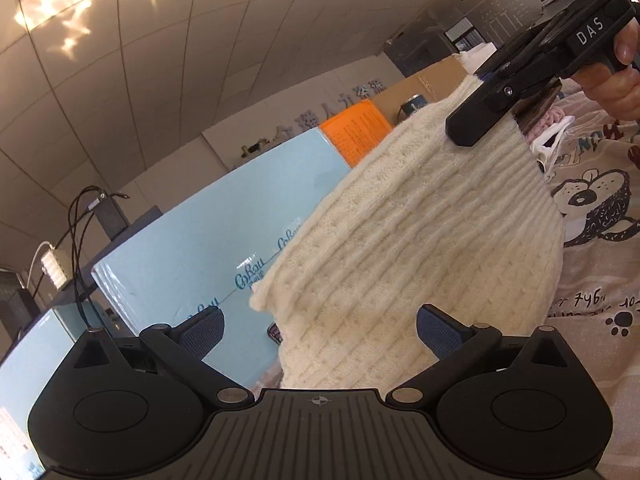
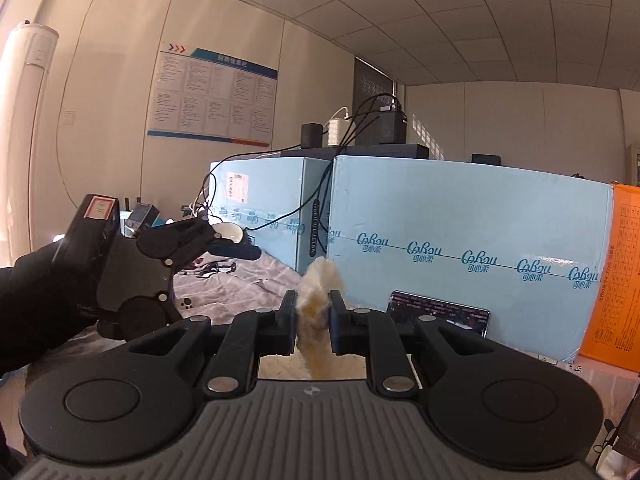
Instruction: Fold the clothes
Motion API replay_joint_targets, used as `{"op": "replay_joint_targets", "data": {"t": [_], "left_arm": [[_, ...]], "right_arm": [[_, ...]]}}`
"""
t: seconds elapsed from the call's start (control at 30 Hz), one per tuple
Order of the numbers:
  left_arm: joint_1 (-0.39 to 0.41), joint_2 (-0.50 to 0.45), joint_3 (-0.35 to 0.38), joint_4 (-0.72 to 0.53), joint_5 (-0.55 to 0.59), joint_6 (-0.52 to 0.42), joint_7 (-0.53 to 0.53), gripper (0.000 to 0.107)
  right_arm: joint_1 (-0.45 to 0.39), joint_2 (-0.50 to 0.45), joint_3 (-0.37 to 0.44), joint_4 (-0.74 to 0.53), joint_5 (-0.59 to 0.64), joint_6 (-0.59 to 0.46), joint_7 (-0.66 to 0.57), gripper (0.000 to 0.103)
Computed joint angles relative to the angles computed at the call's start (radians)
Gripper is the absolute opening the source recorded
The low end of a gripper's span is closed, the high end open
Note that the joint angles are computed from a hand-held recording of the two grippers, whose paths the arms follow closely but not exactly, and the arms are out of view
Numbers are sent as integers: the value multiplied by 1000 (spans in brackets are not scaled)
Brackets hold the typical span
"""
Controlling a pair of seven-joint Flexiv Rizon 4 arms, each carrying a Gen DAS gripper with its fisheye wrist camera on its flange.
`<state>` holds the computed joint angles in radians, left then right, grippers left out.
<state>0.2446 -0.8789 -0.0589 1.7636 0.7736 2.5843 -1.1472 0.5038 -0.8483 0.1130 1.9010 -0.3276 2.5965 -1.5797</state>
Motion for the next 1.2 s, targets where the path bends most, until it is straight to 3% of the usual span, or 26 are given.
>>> {"op": "replay_joint_targets", "data": {"t": [0.1,0.2,0.23,0.27,0.33,0.43,0.6,0.7,0.73,0.77,0.8,0.83,0.9,0.97,1.0,1.07,1.13,1.2], "left_arm": [[-26,36,45,10,35,29,101,103],[-36,94,72,57,84,-8,159,100],[-32,119,74,75,120,-47,161,84],[-21,146,68,90,164,-95,145,50],[11,192,41,119,246,-177,95,17],[91,261,-32,137,455,-254,-105,14],[82,329,-2,172,681,-265,-401,13],[28,327,32,138,846,-296,-661,14],[15,317,48,142,852,-300,-684,15],[22,300,60,168,809,-286,-642,19],[27,284,72,188,773,-267,-612,19],[23,279,80,178,784,-244,-647,22],[20,270,85,127,843,-159,-785,38],[30,252,81,82,848,-50,-873,60],[43,240,77,83,801,-6,-848,65],[59,219,76,100,681,49,-780,81],[25,210,107,176,433,13,-603,85],[-65,201,159,241,158,-75,-381,85]], "right_arm": [[-53,16,13,64,-166,36,18,14],[-84,33,25,116,-242,42,34,14],[-94,35,30,129,-256,48,41,14],[-97,37,33,142,-255,55,41,14],[-93,43,38,169,-231,68,31,14],[-93,51,45,215,-212,88,23,14],[-92,65,61,318,-184,108,21,14],[-88,72,64,364,-175,48,37,14],[-100,71,68,376,-200,19,57,15],[-115,70,72,386,-226,-12,78,17],[-125,70,75,394,-246,-38,90,22],[-138,73,79,401,-269,-52,93,26],[-161,75,89,411,-297,-37,78,53],[-171,61,103,399,-277,48,44,72],[-181,48,108,377,-274,97,41,82],[-182,23,111,308,-222,139,85,91],[-153,6,104,214,-92,103,165,94],[-119,-6,90,107,48,-3,276,95]]}}
